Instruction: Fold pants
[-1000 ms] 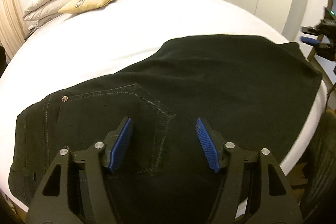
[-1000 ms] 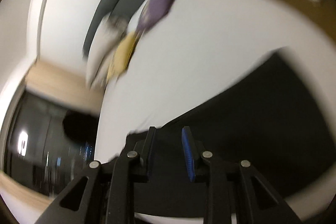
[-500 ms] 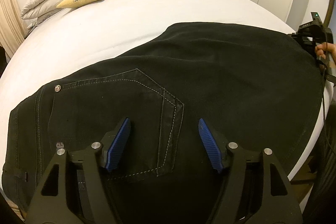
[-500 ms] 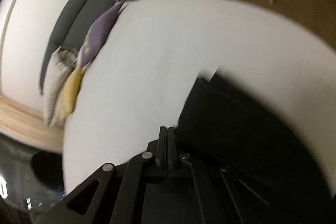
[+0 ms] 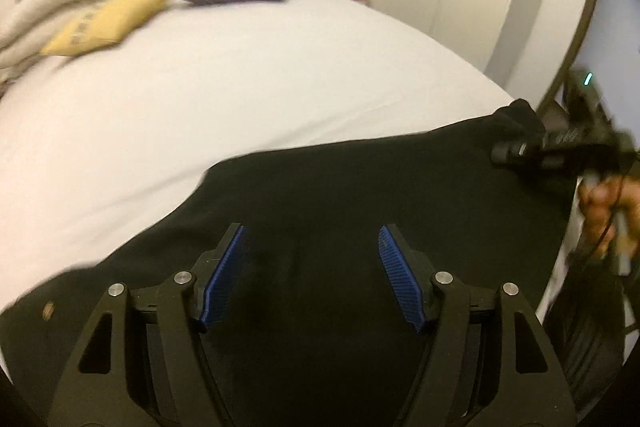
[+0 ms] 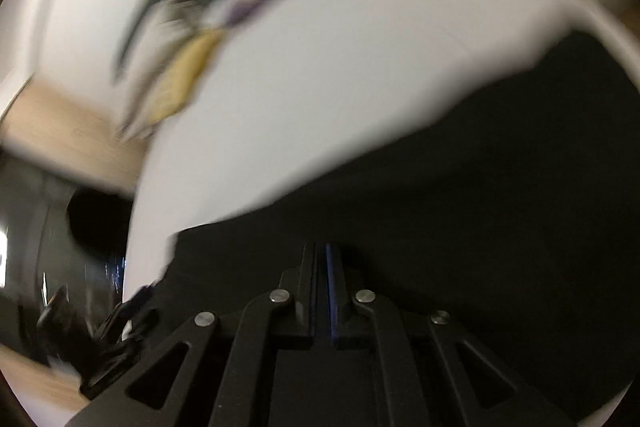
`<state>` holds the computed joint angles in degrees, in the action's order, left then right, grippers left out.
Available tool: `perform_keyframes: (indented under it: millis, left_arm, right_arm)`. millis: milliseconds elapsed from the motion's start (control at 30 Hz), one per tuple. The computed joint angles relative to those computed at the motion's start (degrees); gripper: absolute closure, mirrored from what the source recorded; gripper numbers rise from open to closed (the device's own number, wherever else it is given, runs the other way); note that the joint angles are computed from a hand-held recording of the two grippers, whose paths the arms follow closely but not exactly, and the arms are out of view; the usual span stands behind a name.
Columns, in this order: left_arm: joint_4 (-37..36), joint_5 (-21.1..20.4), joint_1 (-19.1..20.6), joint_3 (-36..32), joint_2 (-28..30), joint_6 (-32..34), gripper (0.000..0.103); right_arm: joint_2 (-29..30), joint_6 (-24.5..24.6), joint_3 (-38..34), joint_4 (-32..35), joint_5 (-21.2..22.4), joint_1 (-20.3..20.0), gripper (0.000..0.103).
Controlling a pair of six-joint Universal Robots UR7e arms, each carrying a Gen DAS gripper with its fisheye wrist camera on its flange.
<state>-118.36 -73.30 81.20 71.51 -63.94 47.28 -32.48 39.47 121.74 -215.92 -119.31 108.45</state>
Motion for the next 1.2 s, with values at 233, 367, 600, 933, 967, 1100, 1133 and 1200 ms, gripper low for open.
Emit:
perform_keyframes:
  millis: [233, 367, 600, 933, 967, 1100, 1133, 1200]
  left_arm:
    - [4.22, 7.42, -0.56, -11.8, 12.22, -2.5, 0.036]
    - [-1.98, 8.6, -0.56, -10.87, 14.37, -2.8, 0.019]
    - [-9.78, 10.91, -2.08, -9.87, 14.39, -4.73, 0.019]
    - [-9.24, 4.56, -0.76, 8.94, -2.36, -0.19, 0.017]
    - [-9.23, 6.01, 0.1, 9.16, -1.5, -1.47, 0.017]
    - [-9.25, 5.75, 0.62, 9.32, -1.01, -4.27, 0.014]
    - [-10.03, 6.77, 0.21, 9.31, -0.81, -3.99, 0.014]
    - [-12.16, 8.62, -0.54, 10.06, -1.71, -4.33, 0.015]
  right_arm:
    - [-0.81, -2.56, 7.83, -16.63, -7.48, -3.13, 0.103]
    - [-1.68, -1.37, 7.28, -13.97, -15.26, -1.4, 0.103]
    - [-1.37, -1.49, 5.63, -11.49, -15.29, 6.93, 0.096]
    - [0.83, -1.19, 8.08, -10.21, -2.9, 3.79, 0.103]
    - [1.85, 1.19, 10.07, -13.4, -2.84, 2.32, 0.103]
    - [1.88, 2.28, 12.83, -16.52, -10.74, 4.52, 0.103]
    - [1.5, 4.64, 13.5, -15.7, -14.28, 5.83, 0.103]
    - [-0.8, 10.47, 15.15, -12.51, -18.78, 6.86, 0.103]
